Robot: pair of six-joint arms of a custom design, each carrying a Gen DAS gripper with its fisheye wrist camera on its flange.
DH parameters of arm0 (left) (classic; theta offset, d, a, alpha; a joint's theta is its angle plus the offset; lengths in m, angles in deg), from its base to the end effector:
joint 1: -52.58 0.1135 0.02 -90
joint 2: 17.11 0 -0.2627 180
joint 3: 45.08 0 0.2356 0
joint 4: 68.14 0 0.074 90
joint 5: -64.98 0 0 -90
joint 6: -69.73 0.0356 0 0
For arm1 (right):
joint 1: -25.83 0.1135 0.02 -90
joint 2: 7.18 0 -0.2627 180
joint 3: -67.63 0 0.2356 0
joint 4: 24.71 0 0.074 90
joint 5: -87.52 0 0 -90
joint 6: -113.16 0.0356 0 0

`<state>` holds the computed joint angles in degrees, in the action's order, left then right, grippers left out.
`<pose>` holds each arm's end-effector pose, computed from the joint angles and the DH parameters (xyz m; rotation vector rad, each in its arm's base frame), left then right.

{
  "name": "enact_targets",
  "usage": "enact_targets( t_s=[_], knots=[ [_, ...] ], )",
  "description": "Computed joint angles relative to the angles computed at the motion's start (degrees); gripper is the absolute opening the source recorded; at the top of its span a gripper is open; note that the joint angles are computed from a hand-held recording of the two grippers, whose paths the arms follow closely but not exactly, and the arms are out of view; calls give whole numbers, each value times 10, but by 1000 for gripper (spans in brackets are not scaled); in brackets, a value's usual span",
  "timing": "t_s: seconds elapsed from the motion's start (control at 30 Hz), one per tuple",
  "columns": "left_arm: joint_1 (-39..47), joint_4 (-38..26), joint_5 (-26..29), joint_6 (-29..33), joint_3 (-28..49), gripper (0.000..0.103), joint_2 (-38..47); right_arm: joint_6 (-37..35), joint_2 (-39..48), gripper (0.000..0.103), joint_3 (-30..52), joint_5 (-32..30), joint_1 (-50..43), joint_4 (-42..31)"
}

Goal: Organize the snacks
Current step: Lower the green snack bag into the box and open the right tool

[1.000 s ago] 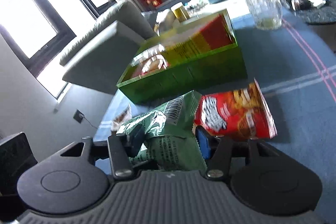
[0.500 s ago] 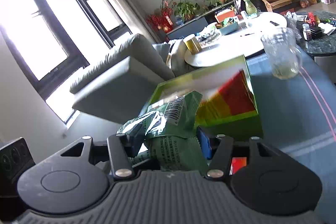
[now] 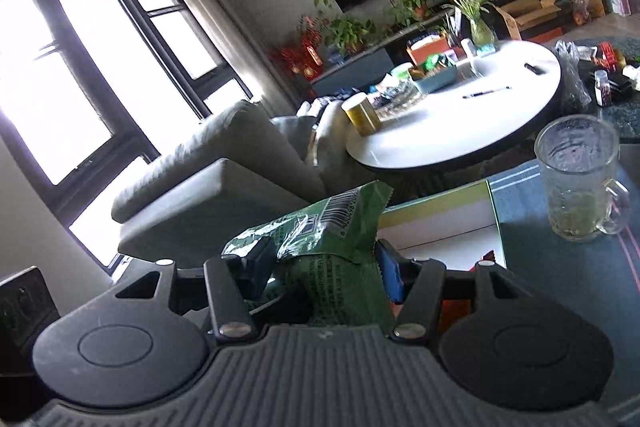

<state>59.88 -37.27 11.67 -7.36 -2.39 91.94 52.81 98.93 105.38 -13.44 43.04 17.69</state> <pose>0.2841 0.0150 0.0864 0.4526 2.0416 -0.4866 0.2633 0.0886 0.0992 0.1015 2.0861 0.7019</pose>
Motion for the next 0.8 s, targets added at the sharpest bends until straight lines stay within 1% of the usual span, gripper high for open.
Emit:
enact_targets(
  t_s=[0.1,0.23,0.27,0.37,0.4,0.43,0.57,0.7,0.8],
  knots=[
    [-9,-19,-2,-9,46,77,44,2,36,58,24,-3,-11,-2],
    [-32,-24,-22,-14,89,77,88,0,71,58,48,2,-23,-1],
    [-39,-23,-34,-18,97,77,98,-2,78,58,53,3,-27,0],
    [-59,-14,-103,-18,108,76,116,-5,96,58,64,30,-35,9],
    [-58,-15,-110,-16,107,76,117,-3,99,58,61,42,-38,19],
    [-53,-9,-106,-20,100,76,118,-1,100,58,55,45,-44,27],
    [-32,47,-78,-33,47,76,102,0,83,58,11,13,-64,50],
    [-18,118,-56,-31,-37,76,61,-21,53,58,-74,22,-59,106],
    [-6,148,-24,-28,-93,76,30,-29,35,58,-138,15,-62,135]
  ],
)
